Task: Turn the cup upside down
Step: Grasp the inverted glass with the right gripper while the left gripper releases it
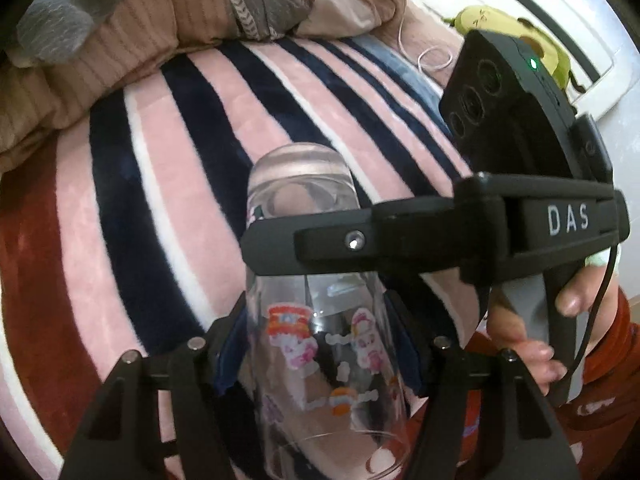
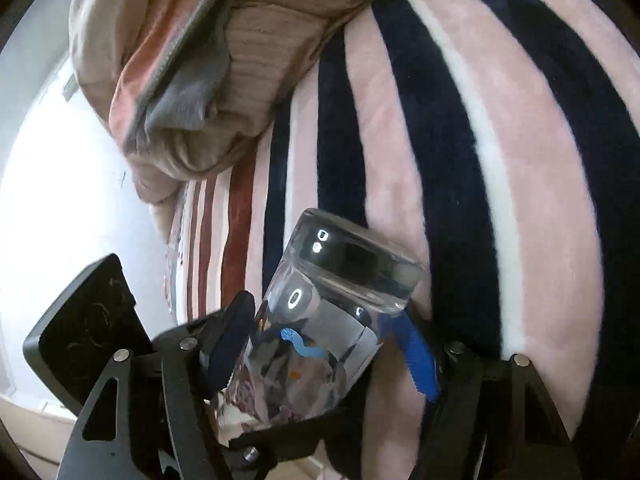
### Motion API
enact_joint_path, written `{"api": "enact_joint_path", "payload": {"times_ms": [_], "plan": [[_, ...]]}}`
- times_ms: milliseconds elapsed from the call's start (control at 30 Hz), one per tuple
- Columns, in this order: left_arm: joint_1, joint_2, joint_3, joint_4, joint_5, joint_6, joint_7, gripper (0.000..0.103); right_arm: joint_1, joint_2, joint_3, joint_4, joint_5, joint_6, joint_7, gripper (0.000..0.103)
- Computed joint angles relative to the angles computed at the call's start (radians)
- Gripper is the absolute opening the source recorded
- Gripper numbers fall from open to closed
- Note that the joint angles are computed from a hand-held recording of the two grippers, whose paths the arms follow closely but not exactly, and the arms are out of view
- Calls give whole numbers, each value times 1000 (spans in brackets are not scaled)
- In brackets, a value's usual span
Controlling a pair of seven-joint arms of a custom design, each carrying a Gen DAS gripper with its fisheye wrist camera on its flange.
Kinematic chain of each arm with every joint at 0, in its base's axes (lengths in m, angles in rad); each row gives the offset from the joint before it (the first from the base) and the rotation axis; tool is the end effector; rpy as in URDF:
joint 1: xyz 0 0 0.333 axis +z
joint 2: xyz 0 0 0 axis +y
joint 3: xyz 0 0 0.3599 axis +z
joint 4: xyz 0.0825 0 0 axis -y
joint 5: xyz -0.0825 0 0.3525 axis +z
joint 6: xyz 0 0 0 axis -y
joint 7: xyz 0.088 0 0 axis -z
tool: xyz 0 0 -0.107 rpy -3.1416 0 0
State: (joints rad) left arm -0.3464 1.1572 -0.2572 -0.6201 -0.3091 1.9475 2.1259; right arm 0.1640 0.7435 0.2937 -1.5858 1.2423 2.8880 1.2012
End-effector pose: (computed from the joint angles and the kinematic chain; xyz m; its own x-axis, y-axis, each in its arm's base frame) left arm 0.7383 -0.3802 0.3382 -0.7716 -0.5213 0.3647 -0.6346 0.6708 -0.3837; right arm 0.6876 0.2252 0.2922 -0.2321 -0.6282 -0.7426 -0.8485 0.5040 -0.1611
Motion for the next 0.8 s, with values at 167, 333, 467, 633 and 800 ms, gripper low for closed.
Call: {"api": "enact_joint_path", "payload": {"times_ms": [167,333,467,633,800], "plan": [[37,-132,-30,-263,-74,187,83,60,30,-59,-17,-62,-11,101,-58,65],[33,-147,-63,-273,-144,312,128,60,139,-121,-148,-109,-201,234,12,61],[42,-126,-95,-213,-190,331,173,60,223,-163,-260,-166,-362,295,62,55],[29,-148,-89,-280,-155,368,207,60,114,-190,-103,-235,-436,382,-26,55],[54,-244,-100,-491,-231,486,315,58,196,-242,-169,-314,-497,415,-23,55]]}}
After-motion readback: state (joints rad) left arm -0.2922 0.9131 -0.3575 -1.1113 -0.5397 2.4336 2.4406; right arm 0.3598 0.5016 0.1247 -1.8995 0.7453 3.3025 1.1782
